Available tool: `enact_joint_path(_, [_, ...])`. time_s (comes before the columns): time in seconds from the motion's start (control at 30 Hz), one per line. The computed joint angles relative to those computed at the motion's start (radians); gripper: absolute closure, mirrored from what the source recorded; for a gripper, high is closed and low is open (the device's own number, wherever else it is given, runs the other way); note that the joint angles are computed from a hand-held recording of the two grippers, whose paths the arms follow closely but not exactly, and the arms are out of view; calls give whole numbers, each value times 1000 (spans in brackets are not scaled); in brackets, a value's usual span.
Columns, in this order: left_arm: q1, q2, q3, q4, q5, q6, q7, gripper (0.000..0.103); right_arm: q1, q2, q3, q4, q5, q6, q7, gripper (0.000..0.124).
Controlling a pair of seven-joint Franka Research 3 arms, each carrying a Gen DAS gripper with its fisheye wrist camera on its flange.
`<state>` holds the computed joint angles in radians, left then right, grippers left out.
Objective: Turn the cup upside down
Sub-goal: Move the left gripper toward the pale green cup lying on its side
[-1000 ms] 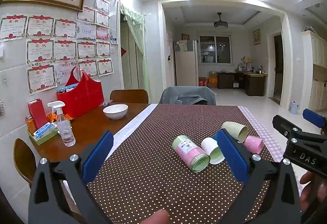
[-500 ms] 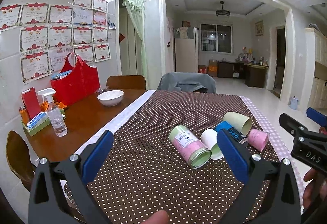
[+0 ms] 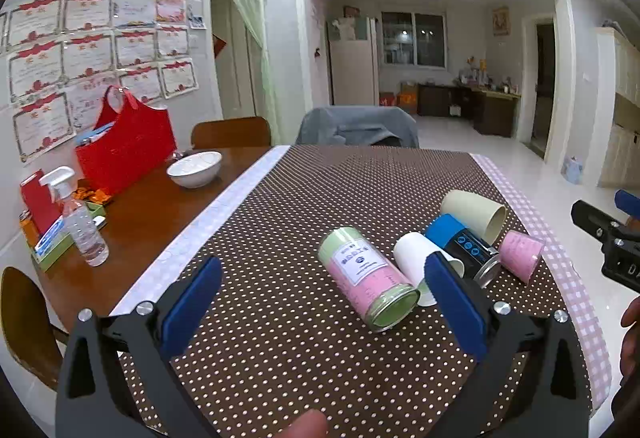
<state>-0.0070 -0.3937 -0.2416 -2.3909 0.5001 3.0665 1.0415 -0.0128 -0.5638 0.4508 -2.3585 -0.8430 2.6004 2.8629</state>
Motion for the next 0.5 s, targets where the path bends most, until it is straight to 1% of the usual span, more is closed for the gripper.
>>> enact_joint_path(0.03, [-32,24,21,21,-17,-14,26,4,3,6,-12,0,7,1,-13,27])
enact_joint_path(0.1, [-68,56,46,49,-43,-30,64,4,9,21,-28,4,23,1,-34,27])
enact_joint_path(0.17, [-75,91,46,86,-55,-59,79,4,10,36,-34,13,30,-4,-44,27])
enact_joint_path(0.23, [-105,129,69,121,-98,-94,115,4,16,57,-47,24,40,-1,-60,27])
enact_joint_path(0.37, [-136,203,90,192,-186,-182,171,4,31,106,-71,50,57,1,-92,27])
enact_joint_path(0.5, [-147,271,93,256,-272,-262,217,4,51,153,-105,71,74,12,-116,27])
